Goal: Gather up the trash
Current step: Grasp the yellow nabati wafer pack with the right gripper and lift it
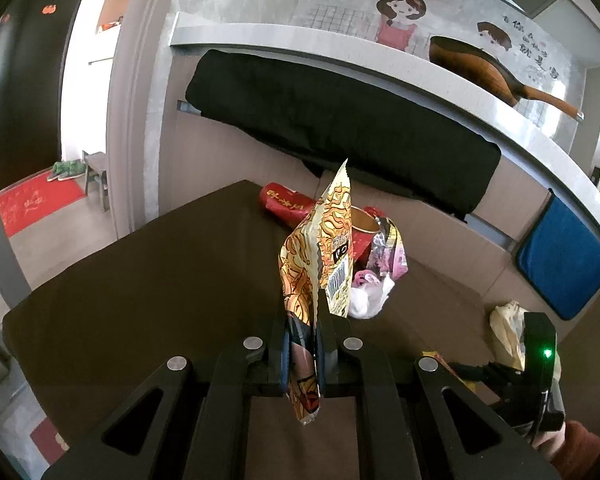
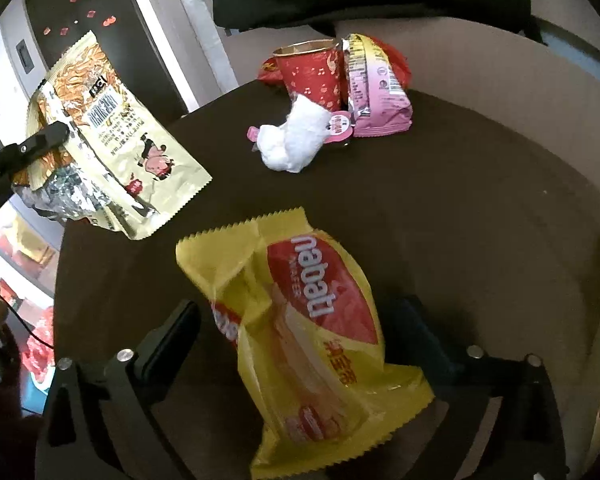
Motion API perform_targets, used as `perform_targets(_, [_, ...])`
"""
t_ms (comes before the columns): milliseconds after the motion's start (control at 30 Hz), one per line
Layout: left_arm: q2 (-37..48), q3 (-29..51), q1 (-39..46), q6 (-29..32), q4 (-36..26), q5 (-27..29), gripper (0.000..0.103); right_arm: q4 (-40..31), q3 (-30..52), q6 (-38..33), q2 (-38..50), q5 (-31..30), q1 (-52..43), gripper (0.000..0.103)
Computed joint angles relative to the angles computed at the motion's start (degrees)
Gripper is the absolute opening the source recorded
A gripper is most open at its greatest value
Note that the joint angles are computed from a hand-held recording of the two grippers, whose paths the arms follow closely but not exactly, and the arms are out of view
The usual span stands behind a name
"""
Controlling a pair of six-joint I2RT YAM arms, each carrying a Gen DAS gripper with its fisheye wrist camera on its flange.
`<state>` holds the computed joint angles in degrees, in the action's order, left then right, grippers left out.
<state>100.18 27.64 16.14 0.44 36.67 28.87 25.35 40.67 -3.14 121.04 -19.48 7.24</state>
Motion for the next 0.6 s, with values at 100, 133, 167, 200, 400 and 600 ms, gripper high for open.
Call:
perform_targets(100, [-0.6, -0.2, -0.4, 0.0, -0.3, -0.4, 0.01, 0.0, -0.1, -0.7, -0.2, -0.5, -0.3, 0.093])
perform_targets(133, [-0.8, -0.3, -0.6, 0.0, -0.3, -0.4, 0.01, 0.5, -0.6, -0.8, -0.4, -0.5, -0.4, 0.087])
perform_targets(167, [-1.2, -0.6, -0.9, -0.1, -0.3, -0.7, 0.01, 0.7, -1.1, -1.3, -0.9, -0.7, -0.6, 0.071])
perform_targets(200, [-1.4, -0.6, -1.0, -0.2, -0.4, -0.8, 0.01, 0.1, -1.3, -2.1, -1.5, -1.2, -0.7, 0.053])
perform_targets(400, [-4.6, -2.1, -3.5, -0.4, -0.5, -2.4, 0.01, 3.4, -6.9, -4.4, -8.6, 4.3, 0.6, 0.033])
perform_targets(600, [-12.6, -4.7, -8.6, -0.6, -1.0, -5.9, 0.01, 2.2, -11.7, -4.8, -20.6, 3.6, -3.0, 0.028])
